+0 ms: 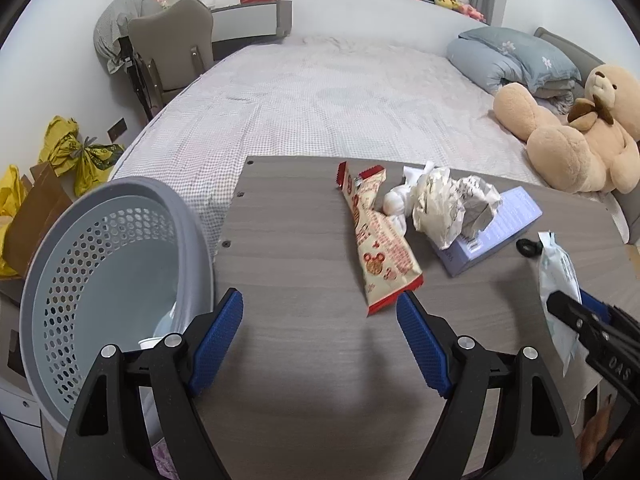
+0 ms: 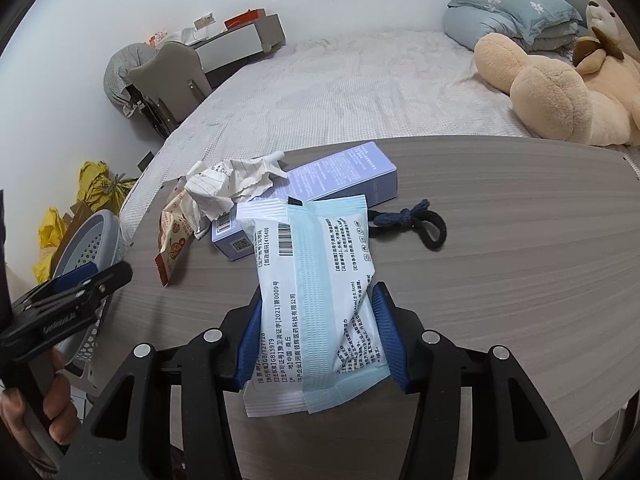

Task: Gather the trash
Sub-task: 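Grasp the blue-and-white wet-wipe pack with the right tool, then grasp the red-and-white snack bag with the left tool while the right tool holds the wipes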

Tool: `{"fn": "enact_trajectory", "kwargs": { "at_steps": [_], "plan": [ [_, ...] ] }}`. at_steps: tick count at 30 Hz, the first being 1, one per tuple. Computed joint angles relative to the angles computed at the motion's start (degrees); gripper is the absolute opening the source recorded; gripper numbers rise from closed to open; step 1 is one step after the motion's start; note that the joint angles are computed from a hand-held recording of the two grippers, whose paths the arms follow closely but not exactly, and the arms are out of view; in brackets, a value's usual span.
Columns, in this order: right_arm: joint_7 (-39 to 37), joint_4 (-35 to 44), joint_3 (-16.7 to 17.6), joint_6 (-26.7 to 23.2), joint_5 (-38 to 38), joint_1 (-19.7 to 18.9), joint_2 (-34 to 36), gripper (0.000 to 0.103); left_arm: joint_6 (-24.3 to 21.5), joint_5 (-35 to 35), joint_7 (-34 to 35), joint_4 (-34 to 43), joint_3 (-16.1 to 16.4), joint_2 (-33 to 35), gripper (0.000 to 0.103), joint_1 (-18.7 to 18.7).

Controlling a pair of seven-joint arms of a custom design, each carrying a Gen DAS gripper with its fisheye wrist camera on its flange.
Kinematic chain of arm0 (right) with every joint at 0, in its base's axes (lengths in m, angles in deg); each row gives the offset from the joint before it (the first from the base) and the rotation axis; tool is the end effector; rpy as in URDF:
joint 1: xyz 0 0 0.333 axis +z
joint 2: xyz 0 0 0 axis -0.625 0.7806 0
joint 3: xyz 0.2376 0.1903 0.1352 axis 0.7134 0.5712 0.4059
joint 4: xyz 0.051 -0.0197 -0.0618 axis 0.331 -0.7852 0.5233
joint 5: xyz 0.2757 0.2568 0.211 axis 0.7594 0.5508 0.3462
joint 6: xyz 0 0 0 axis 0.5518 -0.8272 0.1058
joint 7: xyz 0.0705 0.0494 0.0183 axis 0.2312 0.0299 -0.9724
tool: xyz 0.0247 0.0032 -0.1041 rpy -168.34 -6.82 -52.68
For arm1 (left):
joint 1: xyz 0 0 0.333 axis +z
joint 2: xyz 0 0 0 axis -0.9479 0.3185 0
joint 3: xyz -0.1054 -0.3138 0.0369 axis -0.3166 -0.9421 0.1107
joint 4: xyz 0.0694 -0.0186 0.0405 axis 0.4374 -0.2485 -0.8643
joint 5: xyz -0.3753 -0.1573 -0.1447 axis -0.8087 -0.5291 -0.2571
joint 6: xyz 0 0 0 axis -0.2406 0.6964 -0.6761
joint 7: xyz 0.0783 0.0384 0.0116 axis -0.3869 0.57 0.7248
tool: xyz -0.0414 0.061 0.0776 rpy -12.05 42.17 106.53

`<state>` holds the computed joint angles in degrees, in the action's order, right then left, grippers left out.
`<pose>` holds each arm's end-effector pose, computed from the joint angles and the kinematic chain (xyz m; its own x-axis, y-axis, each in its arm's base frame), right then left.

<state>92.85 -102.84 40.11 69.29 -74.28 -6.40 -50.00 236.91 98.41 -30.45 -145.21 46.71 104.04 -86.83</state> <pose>0.5423 0.4333 0.4066 -0.1908 -0.9516 -0.2408 -0.7447 0.3001 -0.5961 0.6354 -0.3526 0.4276 -0.2741 -0.9613 0.0294 -0.7676 0.2003 -0.6088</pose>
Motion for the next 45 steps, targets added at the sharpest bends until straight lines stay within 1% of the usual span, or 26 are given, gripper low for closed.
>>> {"fn": "enact_trajectory", "kwargs": {
  "at_steps": [3, 5, 13, 21, 24, 27, 29, 30, 31, 32, 37, 45],
  "plan": [
    [0.88, -0.66, -0.22, -0.02, -1.01, 0.15, -0.75, 0.05, -0.77, 1.29, -0.77, 3.2, 0.62, 2.0, 0.078, -1.05],
    [1.41, -1.11, -0.27, 0.21, -1.51, 0.03, -1.16, 0.05, -1.34, 0.75, -0.03, 5.08, 0.24, 3.35, 0.078, -0.91],
    [3.22, -3.1, -0.2, 1.47, -1.81, -1.1, -2.22, 0.05, -6.53, -1.46, 3.12, 14.82, -0.06, 10.09, 0.078, -1.85],
    [3.7, -3.69, -0.29, 2.45, -1.62, -1.88, -2.16, 0.05, -8.68, -2.28, 4.03, 18.2, 0.54, 13.37, 0.078, -2.56],
    [3.61, -3.91, -0.35, 2.97, -1.42, -2.16, -2.09, 0.05, -8.09, -3.25, 4.98, 18.31, -0.01, 13.67, 0.071, -1.97],
    [3.86, -4.1, -0.45, 3.18, -1.54, -2.2, -2.13, 0.05, -7.64, -5.45, 7.45, 18.62, -1.53, 14.15, 0.06, -0.81],
    [4.01, -4.15, -0.46, 3.3, -1.58, -2.22, -2.15, 0.05, -7.56, -7.02, 9.31, 18.75, -2.47, 14.41, 0.048, -0.08],
    [4.08, -4.2, -0.47, 3.46, -1.57, -2.25, -2.17, 0.05, -7.58, -7.7, 10.0, 18.72, -2.78, 14.44, 0.044, 0.12],
    [4.18, -4.24, -0.49, 3.55, -1.63, -2.26, -2.22, 0.05, -7.52, -8.68, 11.04, 18.49, -3.39, 14.43, 0.033, 0.58],
    [4.21, -4.28, -0.5, 3.53, -1.69, -2.26, -2.27, 0.05, -7.56, -9.78, 12.24, 18.25, -4.08, 14.4, 0.03, 1.11],
    [4.45, -4.37, -0.51, 3.47, -2.07, -2.23, -2.48, 0.05, -4.5, -11.36, 13.86, 14.48, -4.43, 12.06, 0.029, 1.59],
    [5.24, -4.26, -0.23, 3.03, -3.35, -1.74, -2.99, 0.05, -0.73, -8.57, 11.27, 6.45, -2.58, 5.87, 0.029, 0.84]
  ]
}}
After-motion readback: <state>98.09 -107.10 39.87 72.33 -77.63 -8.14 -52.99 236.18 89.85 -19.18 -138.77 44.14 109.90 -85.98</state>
